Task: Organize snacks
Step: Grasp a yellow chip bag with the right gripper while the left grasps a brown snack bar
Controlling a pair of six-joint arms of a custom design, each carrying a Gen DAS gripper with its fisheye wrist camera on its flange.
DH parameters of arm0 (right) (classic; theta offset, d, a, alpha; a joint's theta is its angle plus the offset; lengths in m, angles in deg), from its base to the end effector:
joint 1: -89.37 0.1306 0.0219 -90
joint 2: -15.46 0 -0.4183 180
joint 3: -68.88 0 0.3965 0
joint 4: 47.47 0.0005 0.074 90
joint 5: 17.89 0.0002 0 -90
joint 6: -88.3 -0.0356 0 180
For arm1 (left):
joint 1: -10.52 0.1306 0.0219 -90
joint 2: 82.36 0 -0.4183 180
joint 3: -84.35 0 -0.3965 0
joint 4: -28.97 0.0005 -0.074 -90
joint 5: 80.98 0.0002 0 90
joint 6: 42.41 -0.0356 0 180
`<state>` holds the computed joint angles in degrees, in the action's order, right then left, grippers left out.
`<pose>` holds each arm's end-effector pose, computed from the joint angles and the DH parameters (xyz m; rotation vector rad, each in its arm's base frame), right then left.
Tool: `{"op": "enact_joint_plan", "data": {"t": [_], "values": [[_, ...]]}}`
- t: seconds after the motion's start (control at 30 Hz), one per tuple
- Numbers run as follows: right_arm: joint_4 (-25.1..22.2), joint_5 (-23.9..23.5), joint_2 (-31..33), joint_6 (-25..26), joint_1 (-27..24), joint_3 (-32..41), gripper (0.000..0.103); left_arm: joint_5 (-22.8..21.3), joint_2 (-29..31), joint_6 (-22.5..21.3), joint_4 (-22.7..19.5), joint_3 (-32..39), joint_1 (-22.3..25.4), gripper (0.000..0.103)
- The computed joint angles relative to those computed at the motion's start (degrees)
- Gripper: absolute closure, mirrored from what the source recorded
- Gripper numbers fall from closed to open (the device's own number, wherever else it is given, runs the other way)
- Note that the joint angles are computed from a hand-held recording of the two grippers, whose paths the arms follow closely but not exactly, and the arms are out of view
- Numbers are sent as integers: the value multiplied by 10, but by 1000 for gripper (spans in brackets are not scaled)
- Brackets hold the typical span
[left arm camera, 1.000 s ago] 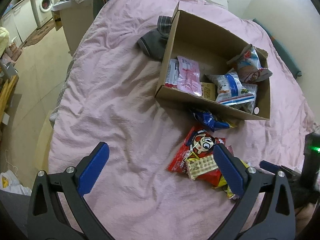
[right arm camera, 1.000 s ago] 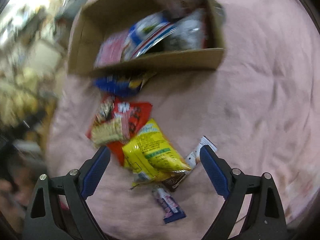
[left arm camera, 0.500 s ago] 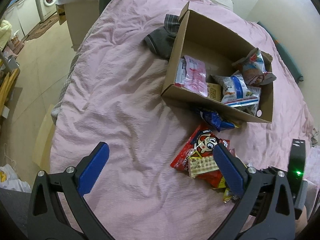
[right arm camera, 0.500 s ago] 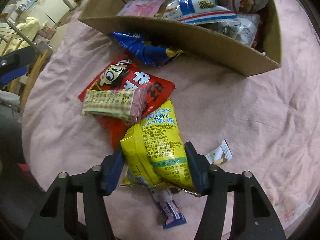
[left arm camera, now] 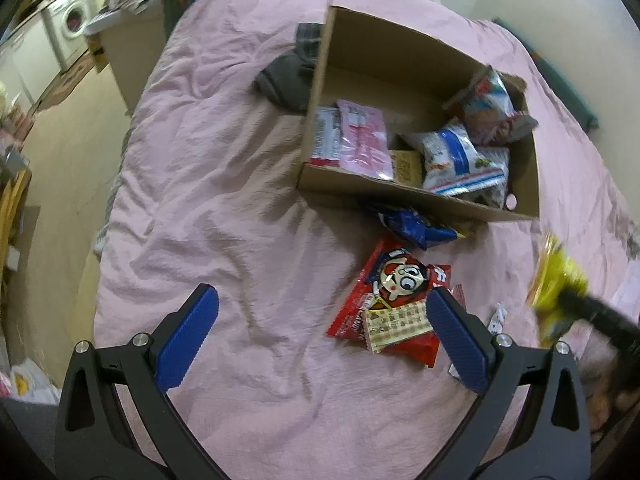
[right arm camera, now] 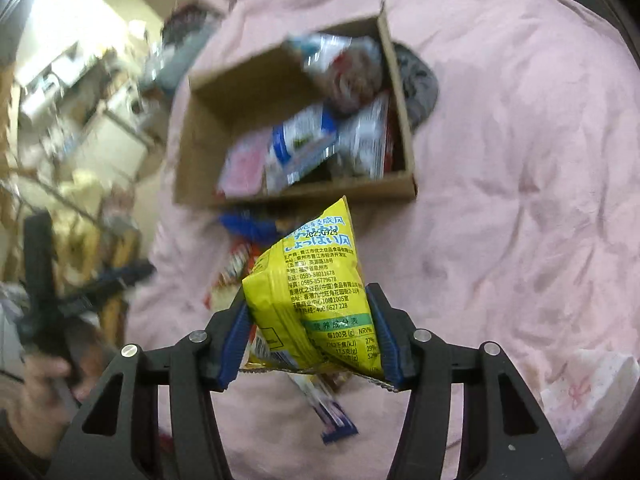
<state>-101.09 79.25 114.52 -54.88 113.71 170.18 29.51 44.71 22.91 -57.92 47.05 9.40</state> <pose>0.5050 0.2230 0.4736 0.6776 2.4150 0.4281 0.6898 -0.0264 0.4695 0.6875 2.6379 -0.3903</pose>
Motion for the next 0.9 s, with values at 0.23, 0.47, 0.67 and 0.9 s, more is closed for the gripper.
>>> {"op": "enact_joint_plan", "data": {"t": [0.23,0.47,0.67,0.9], "values": [[10,-3,5,-31,-4,2,46,-25,-11,-125,-21,-33,-28,11],[25,-9,-2,-43,-12,-12,46,-47,-37,-262,-5,-94,-64,33],[19,-17,-4,-51,-15,-18,46,-88,-39,-340,15,-116,-89,33],[14,-21,5,-46,-16,-10,46,-102,-6,-302,-6,-81,-91,80]]}}
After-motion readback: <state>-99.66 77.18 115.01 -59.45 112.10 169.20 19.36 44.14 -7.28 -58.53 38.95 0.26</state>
